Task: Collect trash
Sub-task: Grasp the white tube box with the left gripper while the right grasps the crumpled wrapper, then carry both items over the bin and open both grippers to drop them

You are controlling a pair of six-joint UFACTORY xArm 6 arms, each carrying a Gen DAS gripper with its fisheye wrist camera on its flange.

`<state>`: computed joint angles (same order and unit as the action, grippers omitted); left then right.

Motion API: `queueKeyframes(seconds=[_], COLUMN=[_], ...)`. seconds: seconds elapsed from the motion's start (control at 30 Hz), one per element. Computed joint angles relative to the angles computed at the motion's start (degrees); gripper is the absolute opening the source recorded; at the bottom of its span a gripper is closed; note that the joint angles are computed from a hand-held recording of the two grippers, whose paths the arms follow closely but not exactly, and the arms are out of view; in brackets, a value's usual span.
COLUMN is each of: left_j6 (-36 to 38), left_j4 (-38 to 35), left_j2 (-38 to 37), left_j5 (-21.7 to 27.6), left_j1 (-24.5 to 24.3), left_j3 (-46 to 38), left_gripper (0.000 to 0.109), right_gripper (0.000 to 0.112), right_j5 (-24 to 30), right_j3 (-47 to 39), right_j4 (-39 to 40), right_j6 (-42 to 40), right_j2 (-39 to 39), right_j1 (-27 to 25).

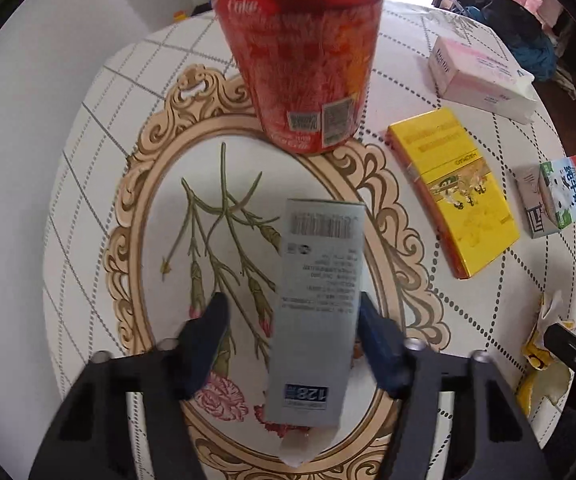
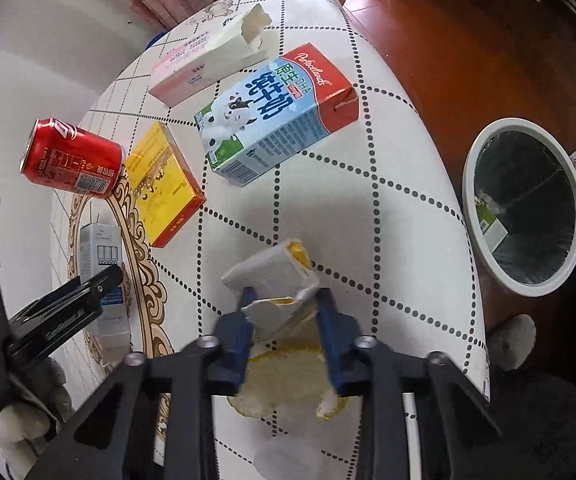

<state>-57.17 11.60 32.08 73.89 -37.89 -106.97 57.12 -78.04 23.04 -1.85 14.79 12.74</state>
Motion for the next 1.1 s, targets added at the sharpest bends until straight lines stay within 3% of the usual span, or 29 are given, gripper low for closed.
queueKeyframes(seconds=[0.07, 0.13, 0.37, 0.4, 0.43, 0.53, 0.73, 0.87, 0.97, 1.1], left_j6=[-1.68, -2.97, -7.11, -8.18, -8.77, -12.04, -14.20, -14.42, -13.65, -10.14], left_j4=[-0.18, -0.05, 3.65, 4.29, 4.62, 6.13, 8.52, 9.77, 10.78, 11.77], left_j2=[-1.64, -2.81, -7.14, -8.06, -8.73, -11.24, -10.72, -10.84, -7.76, 0.42], left_j5=[-2.31, -3.38, -3.50, -3.46, -3.71, -3.19, 1.00, 0.39, 1.29, 4.58], left_j1=[0.10, -0.02, -2.00, -2.51, -2.72, -5.19, -8.00, -8.56, -9.40, -10.32], left_j3=[2.77, 4.63, 9.62, 10.41, 11.11, 12.97, 7.49, 5.97, -0.55, -15.71], left_gripper=[0.041, 0.036, 0.031, 0.031, 0.031, 0.031, 0.031, 0.031, 0.031, 0.031], right_gripper=[0.029, 0.028, 0.023, 0.021, 0.011, 0.008, 0.007, 0.007, 0.007, 0.007], right_j5=[-0.13, -0.56, -1.58, -1.71, -1.73, -1.75, -2.28, -1.67, -1.50, -0.56], right_j3=[0.13, 0.35, 1.33, 1.61, 1.84, 2.32, 3.48, 3.70, 3.85, 3.47], right_j4=[0.04, 0.16, -0.12, -0.04, 0.02, 0.33, 1.35, 2.75, 3.53, 4.73], right_j6=[-0.05, -0.52, -1.95, -2.29, -2.62, -3.51, -5.75, -7.08, -7.96, -9.63], right_j2=[-0.14, -0.41, -2.27, -2.76, -3.18, -4.38, -6.93, -8.75, -10.07, -11.89], right_j1=[-0.07, -0.09, -0.12, -0.18, -0.22, -0.35, -0.83, -1.95, -3.02, -6.28])
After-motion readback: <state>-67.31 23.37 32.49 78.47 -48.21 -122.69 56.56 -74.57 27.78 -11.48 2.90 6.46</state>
